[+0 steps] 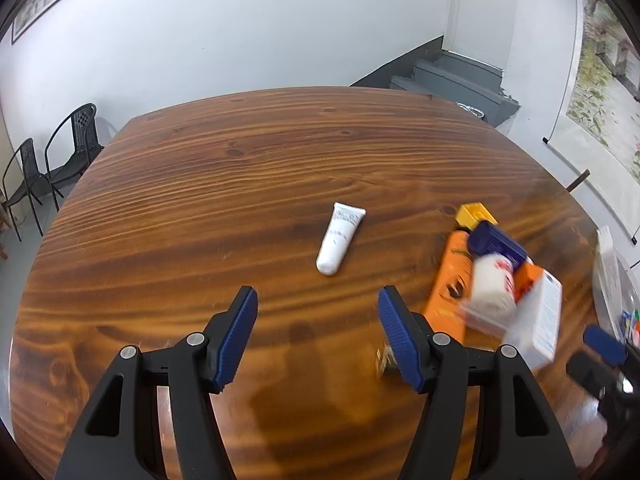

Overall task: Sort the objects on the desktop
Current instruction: 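Grasp the small white tube with the left gripper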

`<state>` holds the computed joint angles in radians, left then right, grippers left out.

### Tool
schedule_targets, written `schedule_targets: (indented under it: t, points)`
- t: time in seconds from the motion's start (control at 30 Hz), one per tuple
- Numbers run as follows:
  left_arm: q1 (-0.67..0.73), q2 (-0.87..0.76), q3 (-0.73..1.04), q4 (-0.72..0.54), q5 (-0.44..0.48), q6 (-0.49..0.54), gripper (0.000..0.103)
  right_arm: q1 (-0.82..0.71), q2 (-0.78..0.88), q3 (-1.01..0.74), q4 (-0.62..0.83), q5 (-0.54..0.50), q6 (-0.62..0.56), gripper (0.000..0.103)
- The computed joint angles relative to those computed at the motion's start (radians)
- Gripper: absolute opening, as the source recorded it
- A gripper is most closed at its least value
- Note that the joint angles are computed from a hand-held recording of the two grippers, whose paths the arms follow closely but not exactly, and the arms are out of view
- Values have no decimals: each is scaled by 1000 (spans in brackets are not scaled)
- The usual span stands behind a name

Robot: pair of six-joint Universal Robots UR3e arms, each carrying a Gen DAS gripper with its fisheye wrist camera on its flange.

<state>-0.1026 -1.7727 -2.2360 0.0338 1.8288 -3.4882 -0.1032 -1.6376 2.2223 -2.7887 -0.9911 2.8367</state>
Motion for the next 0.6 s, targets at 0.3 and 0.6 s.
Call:
schedule_targets:
  t: [0.3,0.6]
  points:
    - [98,-128,155,-42,-89,26,66,62,85,-73,-35,-10,55,79]
    - [113,-241,267,-84,-109,59,66,184,223,-240,-57,-128,187,79]
